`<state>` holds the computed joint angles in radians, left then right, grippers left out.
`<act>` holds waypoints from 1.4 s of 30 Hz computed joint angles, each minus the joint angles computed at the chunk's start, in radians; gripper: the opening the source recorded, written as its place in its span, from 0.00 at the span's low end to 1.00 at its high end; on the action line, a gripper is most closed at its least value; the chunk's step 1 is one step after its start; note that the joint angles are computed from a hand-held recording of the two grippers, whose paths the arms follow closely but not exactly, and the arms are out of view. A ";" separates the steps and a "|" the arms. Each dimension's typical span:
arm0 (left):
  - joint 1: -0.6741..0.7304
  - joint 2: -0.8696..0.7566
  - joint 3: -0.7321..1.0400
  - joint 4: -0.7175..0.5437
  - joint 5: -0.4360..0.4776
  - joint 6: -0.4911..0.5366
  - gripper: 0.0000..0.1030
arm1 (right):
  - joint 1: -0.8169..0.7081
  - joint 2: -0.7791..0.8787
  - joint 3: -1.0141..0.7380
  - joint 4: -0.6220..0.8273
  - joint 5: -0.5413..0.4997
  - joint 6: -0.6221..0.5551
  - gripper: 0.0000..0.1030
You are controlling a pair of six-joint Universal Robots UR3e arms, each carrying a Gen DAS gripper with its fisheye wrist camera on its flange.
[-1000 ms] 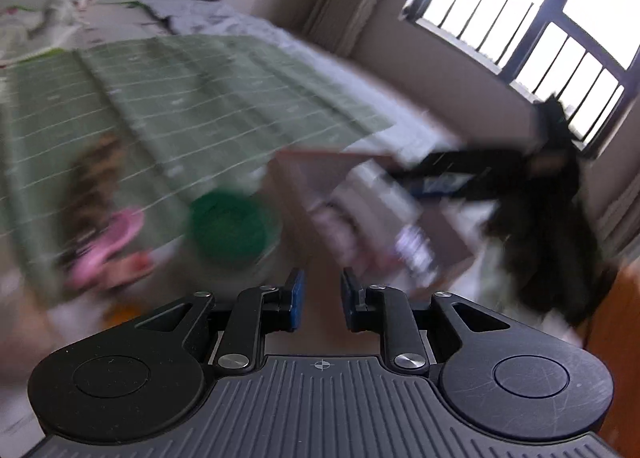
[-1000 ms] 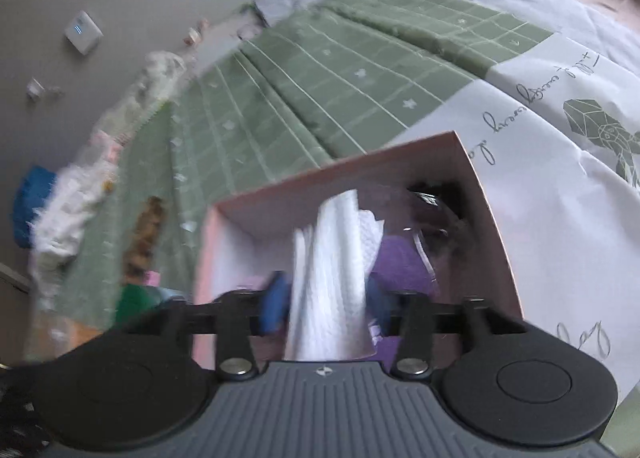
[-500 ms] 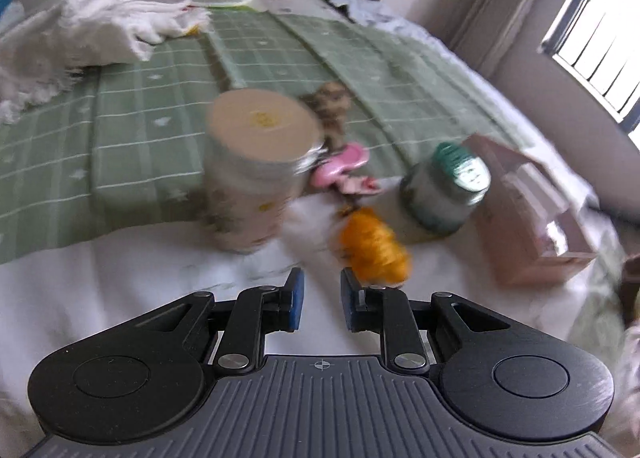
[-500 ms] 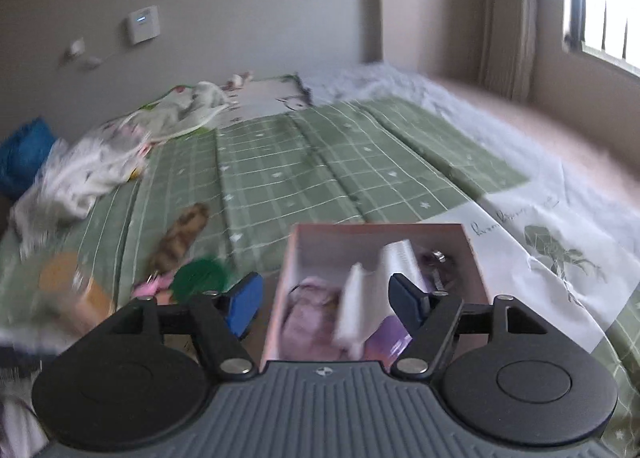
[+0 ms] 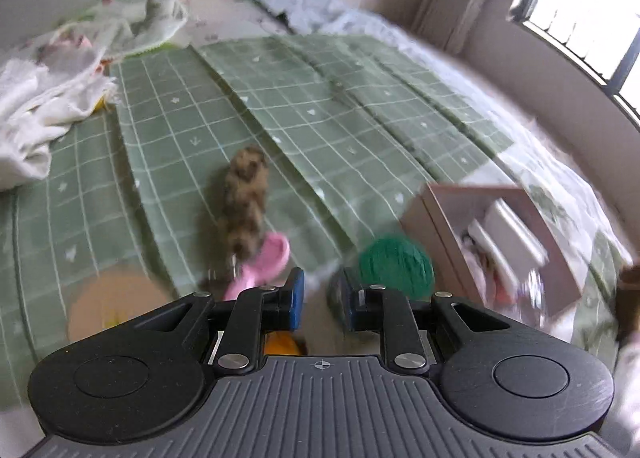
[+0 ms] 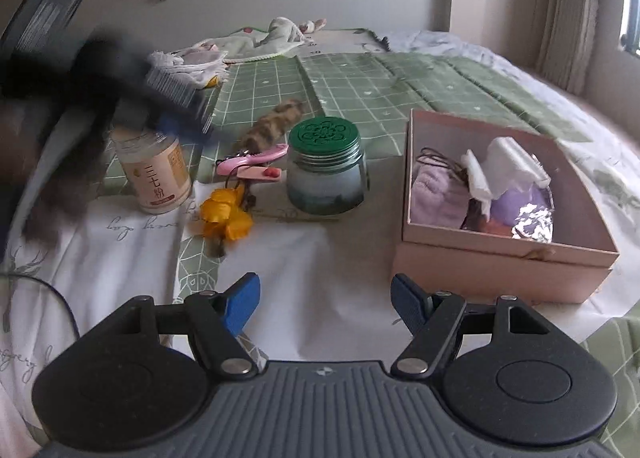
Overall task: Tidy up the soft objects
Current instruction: 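Grasp the brown fuzzy tail keychain with the left tool, then lift the fuzzy tail keychain with the left tool and hold it above the bed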
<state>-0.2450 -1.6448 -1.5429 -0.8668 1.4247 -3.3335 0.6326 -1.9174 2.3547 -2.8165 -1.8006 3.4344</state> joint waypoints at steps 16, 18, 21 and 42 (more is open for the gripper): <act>-0.013 -0.783 1.003 -0.568 0.186 0.023 0.26 | -0.229 -0.143 0.042 0.084 0.301 -0.040 0.71; -0.041 -0.797 1.063 -0.650 0.202 0.104 0.25 | -0.207 -0.119 0.036 0.065 0.277 -0.035 0.71; -0.049 -0.734 1.016 -0.750 0.142 0.167 0.23 | -0.211 -0.111 0.036 0.063 0.271 -0.029 0.71; 0.645 1.107 -0.727 -0.706 -0.241 0.466 0.17 | 0.076 0.238 -0.047 -0.108 0.028 -0.106 0.71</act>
<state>0.4005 -0.5379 -2.2703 -1.5731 1.1842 -2.8675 0.7085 -1.6793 2.3075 -2.9246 -1.7728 3.3286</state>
